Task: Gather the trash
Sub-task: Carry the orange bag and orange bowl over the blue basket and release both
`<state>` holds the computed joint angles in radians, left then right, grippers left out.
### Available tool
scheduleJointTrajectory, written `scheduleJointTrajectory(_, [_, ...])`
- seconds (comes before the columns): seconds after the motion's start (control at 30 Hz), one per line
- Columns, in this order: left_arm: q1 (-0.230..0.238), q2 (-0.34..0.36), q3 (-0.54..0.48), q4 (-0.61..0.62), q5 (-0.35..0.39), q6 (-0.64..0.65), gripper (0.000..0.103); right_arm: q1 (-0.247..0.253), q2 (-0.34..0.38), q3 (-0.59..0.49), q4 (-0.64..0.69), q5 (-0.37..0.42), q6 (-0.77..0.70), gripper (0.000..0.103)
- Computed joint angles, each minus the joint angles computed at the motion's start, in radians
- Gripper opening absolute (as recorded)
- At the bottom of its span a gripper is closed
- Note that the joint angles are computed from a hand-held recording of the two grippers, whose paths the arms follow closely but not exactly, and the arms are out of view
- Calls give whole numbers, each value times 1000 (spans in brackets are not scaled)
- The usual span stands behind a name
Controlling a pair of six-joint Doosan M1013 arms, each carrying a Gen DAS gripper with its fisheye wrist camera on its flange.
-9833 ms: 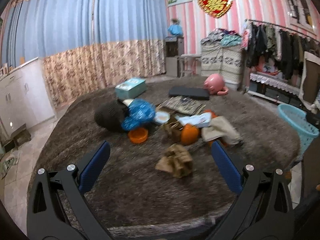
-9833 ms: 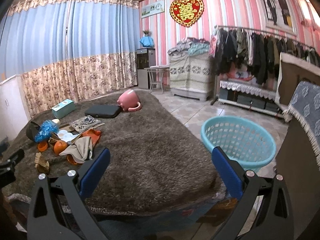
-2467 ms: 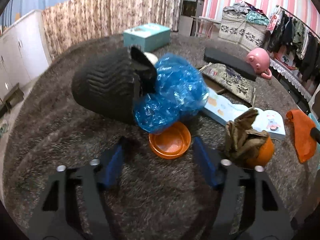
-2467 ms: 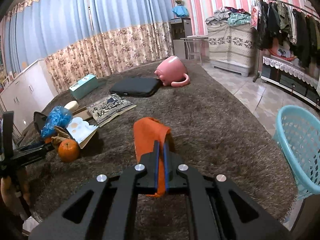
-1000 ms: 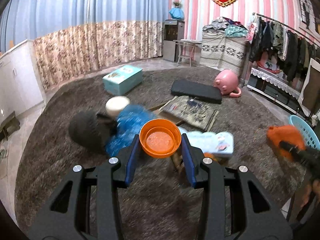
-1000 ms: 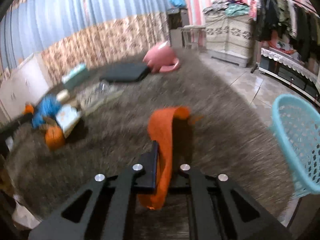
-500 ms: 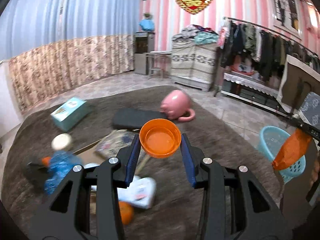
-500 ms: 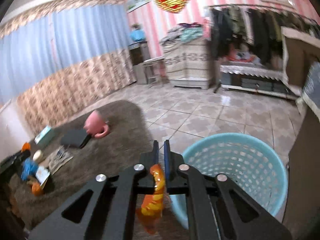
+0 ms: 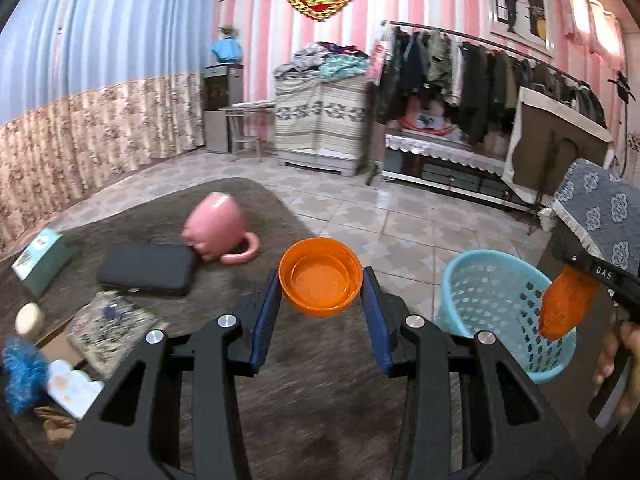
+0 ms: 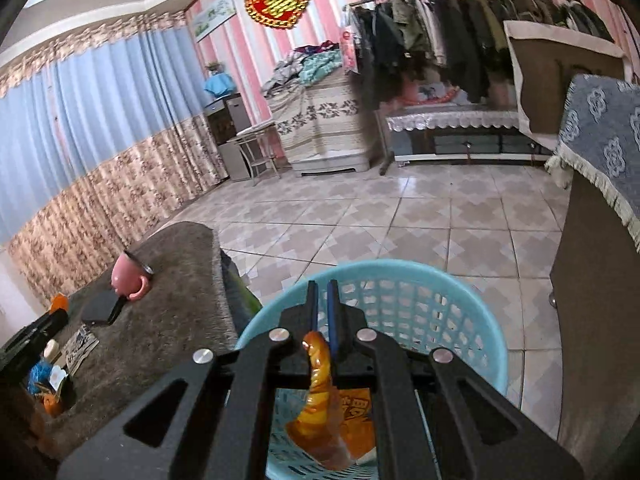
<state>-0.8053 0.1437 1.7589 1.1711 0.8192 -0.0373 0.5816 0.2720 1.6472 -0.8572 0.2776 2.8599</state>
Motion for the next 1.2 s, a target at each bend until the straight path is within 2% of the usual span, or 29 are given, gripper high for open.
scheduleJointTrajectory(0.13, [7, 48, -49, -17, -60, 44, 40, 1, 4, 0, -21, 32, 16, 5])
scheduleJointTrajectory(0.4, [-10, 139, -140, -21, -123, 139, 40, -21, -10, 26, -160, 41, 172, 5])
scheduleJointTrajectory(0.6, [0, 195, -205, -114, -182, 247, 40, -31, -20, 47, -221, 28, 269, 5])
scheduleJointTrajectory(0.77, [6, 244, -269, -203, -218, 358, 41, -32, -16, 44, -197, 26, 238, 5])
scheduleJointTrajectory(0.8, [6, 249, -277, -213, -220, 373, 45, -34, -14, 43, -184, 23, 230, 5])
scheduleJointTrajectory(0.83, [5, 254, -284, -216, -217, 383, 59, -35, -14, 44, -181, 23, 231, 5])
scheduleJointTrajectory(0.87, [1, 258, -287, -190, -201, 360, 68, -35, -15, 45, -179, 23, 231, 5])
scheduleJointTrajectory(0.93, [0, 258, -285, -170, -188, 342, 77, -34, -13, 44, -173, 24, 229, 5])
scheduleJointTrajectory(1.1, [10, 246, -274, -162, -149, 299, 86, -28, -6, 36, -156, 36, 197, 5])
scheduleJointTrajectory(1.2, [14, 223, -244, -108, -109, 225, 91, -13, 5, 21, -172, 64, 201, 5])
